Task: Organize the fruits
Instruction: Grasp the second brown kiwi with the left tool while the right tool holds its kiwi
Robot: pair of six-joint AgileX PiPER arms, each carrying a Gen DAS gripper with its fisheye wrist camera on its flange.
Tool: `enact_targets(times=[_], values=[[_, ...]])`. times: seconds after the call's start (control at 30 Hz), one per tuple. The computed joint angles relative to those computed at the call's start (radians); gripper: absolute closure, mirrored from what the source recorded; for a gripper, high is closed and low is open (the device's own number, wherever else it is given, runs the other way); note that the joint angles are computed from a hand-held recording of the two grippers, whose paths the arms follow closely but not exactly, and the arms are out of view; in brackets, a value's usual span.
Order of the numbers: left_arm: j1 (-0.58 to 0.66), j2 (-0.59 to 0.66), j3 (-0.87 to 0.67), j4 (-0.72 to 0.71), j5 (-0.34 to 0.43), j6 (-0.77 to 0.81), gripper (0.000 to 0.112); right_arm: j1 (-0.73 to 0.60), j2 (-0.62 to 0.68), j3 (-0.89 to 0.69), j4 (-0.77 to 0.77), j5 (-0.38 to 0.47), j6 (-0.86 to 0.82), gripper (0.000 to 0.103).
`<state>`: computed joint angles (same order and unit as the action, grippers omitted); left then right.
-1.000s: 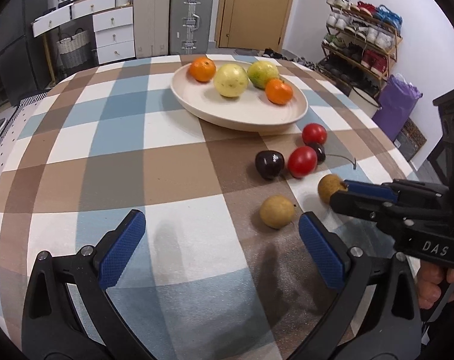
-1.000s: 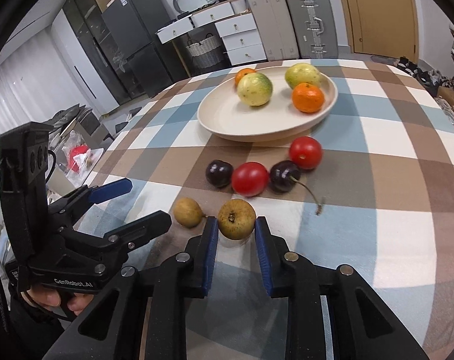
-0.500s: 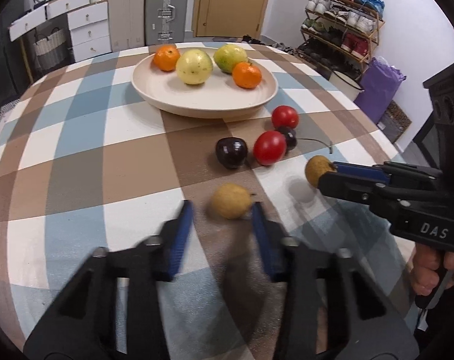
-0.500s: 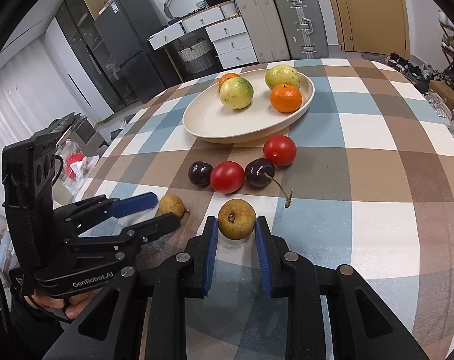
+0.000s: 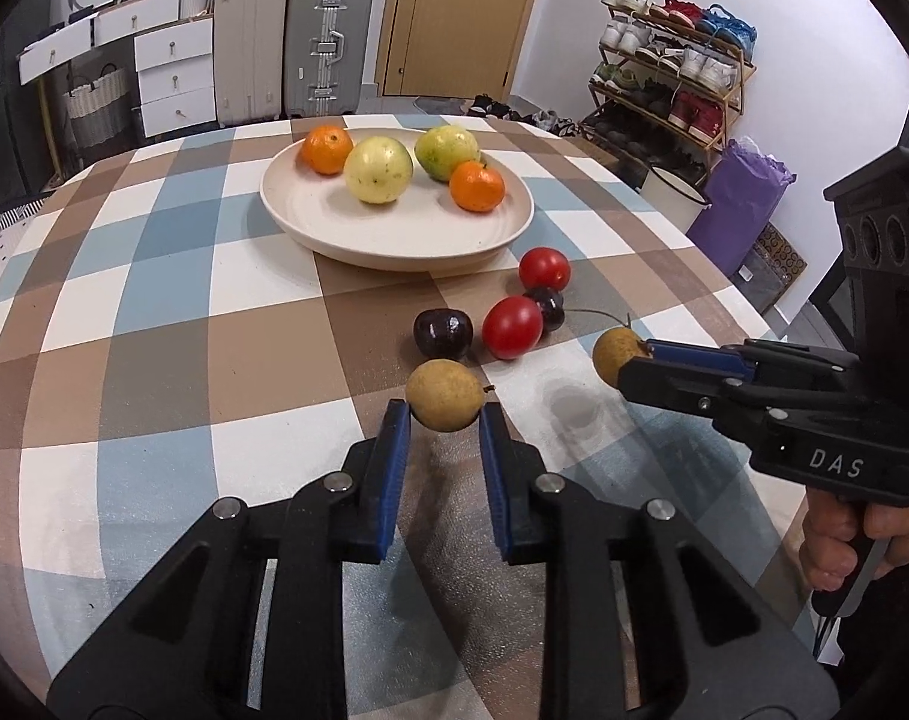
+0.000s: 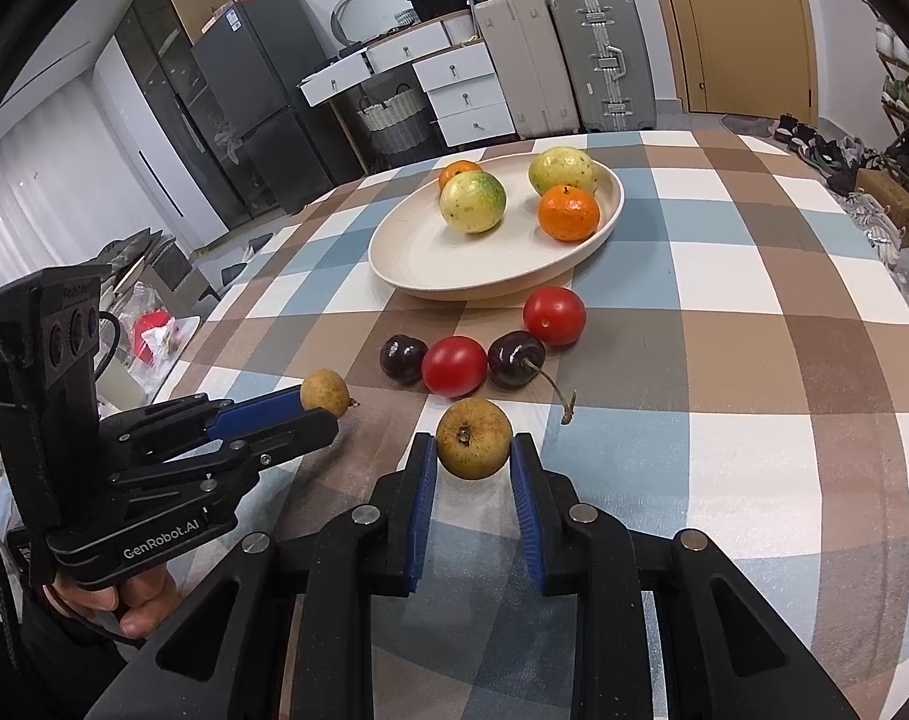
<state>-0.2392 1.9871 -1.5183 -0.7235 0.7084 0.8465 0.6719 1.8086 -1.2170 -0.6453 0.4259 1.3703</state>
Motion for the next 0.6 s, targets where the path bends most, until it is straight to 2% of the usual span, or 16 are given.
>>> enact_targets(times=[0.6], values=[[0.030, -0.047, -0.003, -0.060, -0.005, 0.032, 0.091, -0.010, -0.025, -0.018, -0.011, 0.028, -0.036, 0.078]])
